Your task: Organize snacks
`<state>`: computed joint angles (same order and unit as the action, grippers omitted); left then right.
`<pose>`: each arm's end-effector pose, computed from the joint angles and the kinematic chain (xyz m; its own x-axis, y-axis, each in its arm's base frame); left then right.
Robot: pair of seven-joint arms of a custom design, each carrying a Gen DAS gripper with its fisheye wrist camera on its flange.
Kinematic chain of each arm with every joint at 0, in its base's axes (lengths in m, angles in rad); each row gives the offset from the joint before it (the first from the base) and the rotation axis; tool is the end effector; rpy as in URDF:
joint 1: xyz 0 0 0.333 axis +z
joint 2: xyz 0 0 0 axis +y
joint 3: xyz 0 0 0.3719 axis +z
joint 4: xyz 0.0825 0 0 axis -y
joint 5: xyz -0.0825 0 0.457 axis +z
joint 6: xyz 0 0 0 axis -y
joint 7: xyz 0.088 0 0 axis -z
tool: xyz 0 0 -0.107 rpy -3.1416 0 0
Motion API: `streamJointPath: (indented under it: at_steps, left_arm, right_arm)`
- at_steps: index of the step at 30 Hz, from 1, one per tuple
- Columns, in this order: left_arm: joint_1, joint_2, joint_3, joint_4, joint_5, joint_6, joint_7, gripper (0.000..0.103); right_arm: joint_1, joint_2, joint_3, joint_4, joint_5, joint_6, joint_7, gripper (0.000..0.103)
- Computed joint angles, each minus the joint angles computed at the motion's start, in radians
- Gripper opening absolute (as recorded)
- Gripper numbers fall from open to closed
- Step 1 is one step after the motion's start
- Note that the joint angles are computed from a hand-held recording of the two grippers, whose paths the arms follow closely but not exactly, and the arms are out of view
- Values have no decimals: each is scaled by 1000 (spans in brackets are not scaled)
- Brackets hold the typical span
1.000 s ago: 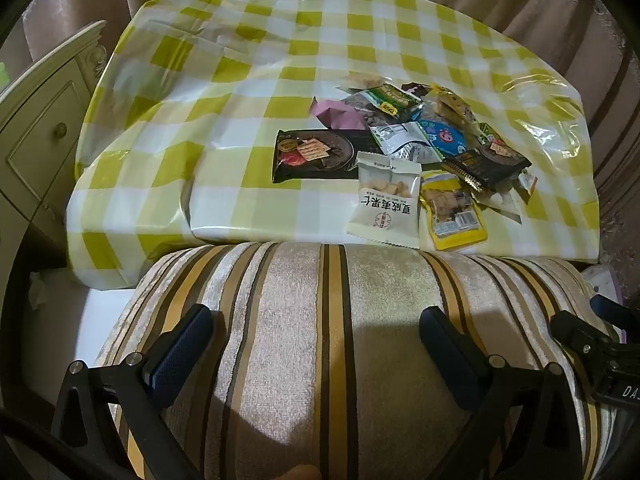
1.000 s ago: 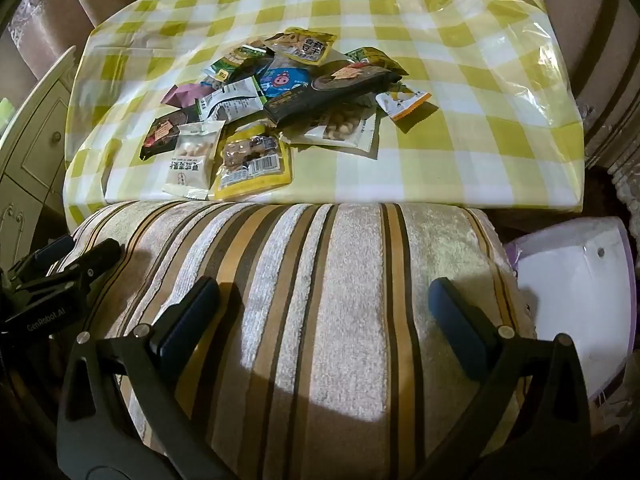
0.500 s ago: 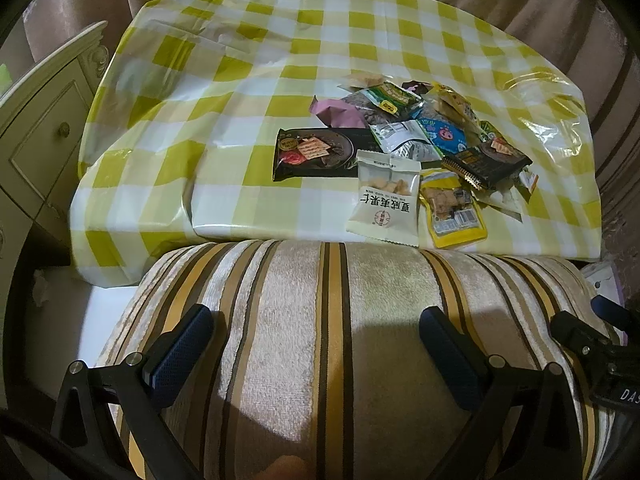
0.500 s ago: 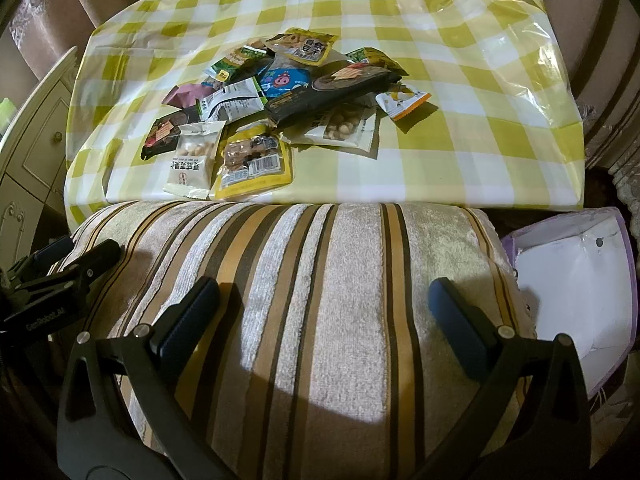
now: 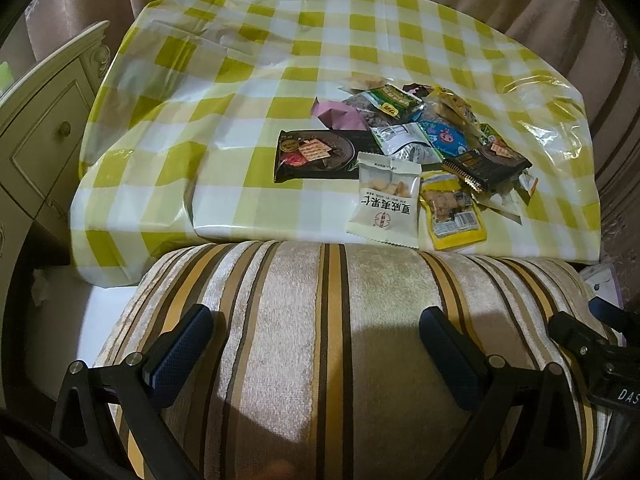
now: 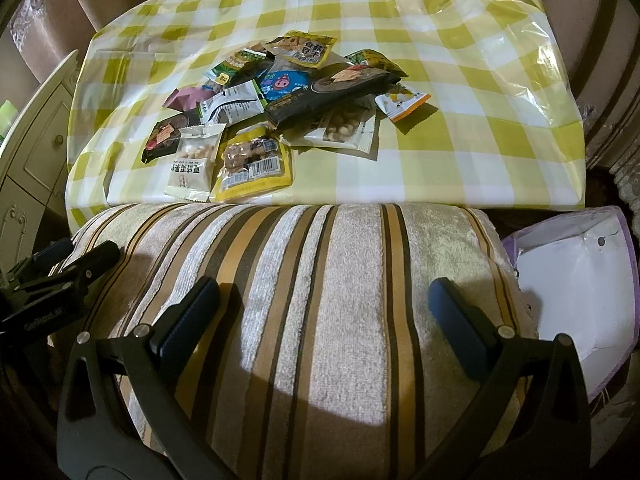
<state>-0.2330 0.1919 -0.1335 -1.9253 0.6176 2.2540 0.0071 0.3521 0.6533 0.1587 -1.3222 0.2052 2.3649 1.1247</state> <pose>0.6508 -0.2285 0.4264 0.7352 -0.6765 0.0442 -0.5803 -0.6617 -0.4747 0.7710 0.3940 0.4139 0.7210 -0.6857 -0.1000 -0.6495 -0.6185 -0.4422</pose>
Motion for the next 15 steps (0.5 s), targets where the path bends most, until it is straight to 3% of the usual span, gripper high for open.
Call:
streamJointPath:
  at_steps: [15]
  left_arm:
    - [1, 2, 2, -2, -3, 4, 0, 103]
  right_arm:
    - [3, 3, -2, 5, -4, -2, 3, 103]
